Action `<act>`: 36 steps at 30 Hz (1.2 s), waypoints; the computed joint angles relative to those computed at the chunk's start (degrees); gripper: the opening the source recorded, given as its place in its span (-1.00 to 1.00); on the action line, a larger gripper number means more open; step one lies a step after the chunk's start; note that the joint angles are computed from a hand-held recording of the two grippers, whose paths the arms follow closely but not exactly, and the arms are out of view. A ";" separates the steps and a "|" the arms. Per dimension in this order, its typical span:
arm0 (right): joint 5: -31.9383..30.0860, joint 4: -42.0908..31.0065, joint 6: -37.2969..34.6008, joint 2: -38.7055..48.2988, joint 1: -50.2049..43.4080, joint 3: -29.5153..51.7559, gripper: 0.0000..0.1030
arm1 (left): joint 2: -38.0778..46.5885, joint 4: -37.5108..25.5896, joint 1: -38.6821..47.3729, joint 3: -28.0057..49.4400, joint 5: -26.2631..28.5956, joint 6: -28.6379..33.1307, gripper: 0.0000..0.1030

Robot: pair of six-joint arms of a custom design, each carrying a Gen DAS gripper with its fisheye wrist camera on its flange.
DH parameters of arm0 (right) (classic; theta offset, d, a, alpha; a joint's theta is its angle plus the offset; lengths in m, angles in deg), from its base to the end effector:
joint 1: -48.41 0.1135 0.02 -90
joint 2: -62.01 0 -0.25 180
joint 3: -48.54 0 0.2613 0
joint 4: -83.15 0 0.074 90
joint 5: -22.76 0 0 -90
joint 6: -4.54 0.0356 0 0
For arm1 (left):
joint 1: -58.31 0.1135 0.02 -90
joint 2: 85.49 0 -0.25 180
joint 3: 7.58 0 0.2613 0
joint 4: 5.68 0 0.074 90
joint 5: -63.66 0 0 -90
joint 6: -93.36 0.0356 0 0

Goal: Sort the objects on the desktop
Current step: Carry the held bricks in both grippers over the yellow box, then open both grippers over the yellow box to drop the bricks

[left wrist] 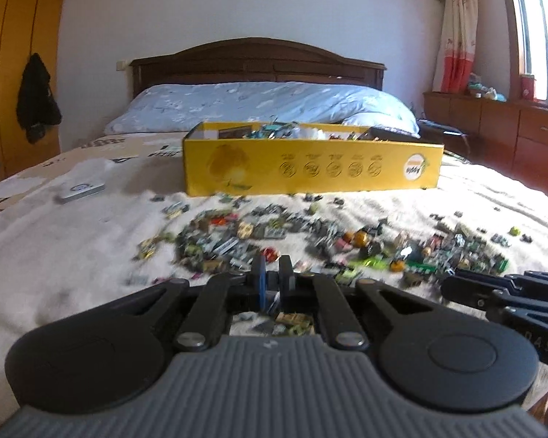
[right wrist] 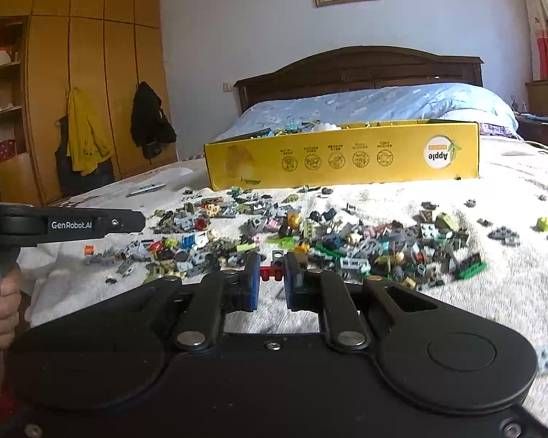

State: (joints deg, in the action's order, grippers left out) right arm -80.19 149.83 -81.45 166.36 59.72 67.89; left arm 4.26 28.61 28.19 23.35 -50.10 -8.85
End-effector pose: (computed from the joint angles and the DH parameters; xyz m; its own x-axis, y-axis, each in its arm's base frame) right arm 0.2023 0.0486 0.0612 -0.3354 0.0024 -0.9421 -0.3772 0.9160 0.1367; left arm 0.2244 -0.1136 0.0957 -0.3811 -0.0027 -0.9245 0.0631 0.9976 -0.0289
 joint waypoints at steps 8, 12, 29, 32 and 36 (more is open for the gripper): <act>-5.27 -16.46 -0.19 -9.19 -5.29 7.76 -0.74 | 6.80 -0.75 4.69 10.72 7.55 2.19 -0.84; -7.33 -21.93 0.41 -8.78 -8.00 13.86 -0.74 | 11.98 -0.55 6.14 18.23 10.17 4.11 -0.84; -7.34 -37.34 1.23 11.87 -13.43 53.26 -0.74 | 43.36 -17.48 7.65 70.35 11.48 4.69 -0.84; -5.76 -41.70 1.41 17.42 -13.54 63.40 -0.74 | 48.40 -20.55 8.29 78.43 10.86 2.95 -0.84; -2.62 -48.76 3.25 25.80 -13.79 78.17 -0.74 | 53.83 -24.30 9.46 87.01 10.14 1.01 -0.84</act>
State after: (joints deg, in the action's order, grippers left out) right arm -82.80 101.08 -78.20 192.16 45.92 146.06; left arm 58.09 4.32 37.66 110.36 -39.96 -7.84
